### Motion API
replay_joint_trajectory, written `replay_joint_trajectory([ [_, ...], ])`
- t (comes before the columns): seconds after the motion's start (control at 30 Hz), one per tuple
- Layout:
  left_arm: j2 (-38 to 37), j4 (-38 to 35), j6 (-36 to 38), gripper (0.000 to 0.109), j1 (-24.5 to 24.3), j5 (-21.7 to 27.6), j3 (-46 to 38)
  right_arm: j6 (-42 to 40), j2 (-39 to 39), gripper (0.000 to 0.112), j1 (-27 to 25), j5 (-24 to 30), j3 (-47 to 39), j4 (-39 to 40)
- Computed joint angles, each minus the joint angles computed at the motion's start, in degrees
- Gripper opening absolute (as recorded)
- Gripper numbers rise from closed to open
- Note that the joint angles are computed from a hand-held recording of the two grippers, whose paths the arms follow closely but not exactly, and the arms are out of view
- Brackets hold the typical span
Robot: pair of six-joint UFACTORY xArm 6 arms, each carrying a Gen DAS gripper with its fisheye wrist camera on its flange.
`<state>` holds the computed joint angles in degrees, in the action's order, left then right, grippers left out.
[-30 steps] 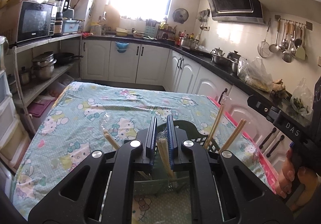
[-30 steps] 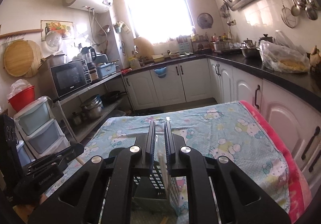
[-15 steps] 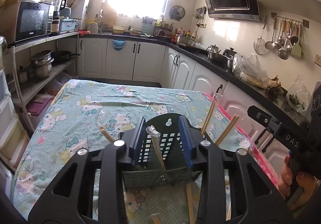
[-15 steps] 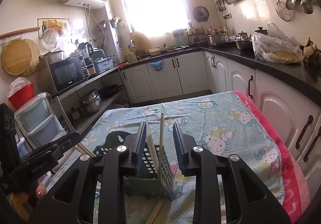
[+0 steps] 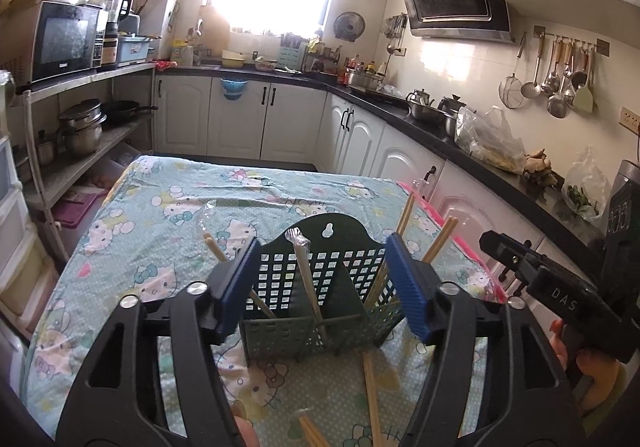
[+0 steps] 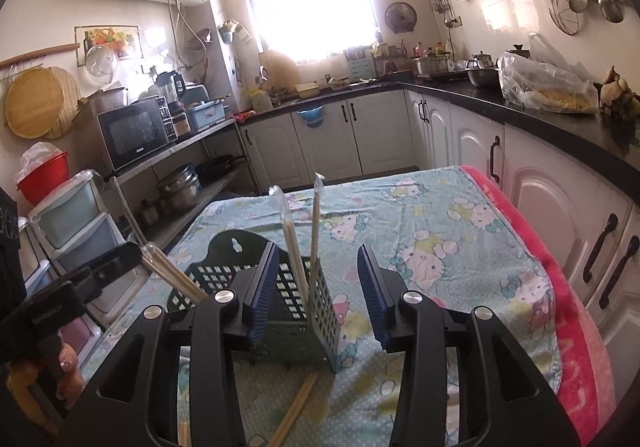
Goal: Organize utensils
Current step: 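Open both grippers and pull them back from the caddy, then move both grippers down toward the loose chopsticks beside the caddy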
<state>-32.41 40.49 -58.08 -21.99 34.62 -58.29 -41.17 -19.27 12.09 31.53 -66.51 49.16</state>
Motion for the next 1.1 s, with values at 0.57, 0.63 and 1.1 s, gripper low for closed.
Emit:
replay_joint_trajectory([
  [0.57, -5.36, -1.32, -0.36, 0.089, -1.57, 0.78, 4.99, 0.18, -3.9, 0.05, -2.1, 1.54, 5.08, -2.74],
  [0.63, -6.0, -1.92, -0.34, 0.091, -1.47, 0.81, 5.71, 0.06, -4.28, 0.05, -2.19, 1.87, 5.6, -2.89],
  [1.1, -9.55, -3.35, -1.43, 0.092, -1.28, 3.86, 9.14, 0.07, -5.84, 0.05, -1.47, 3.73, 8.37, -4.38],
])
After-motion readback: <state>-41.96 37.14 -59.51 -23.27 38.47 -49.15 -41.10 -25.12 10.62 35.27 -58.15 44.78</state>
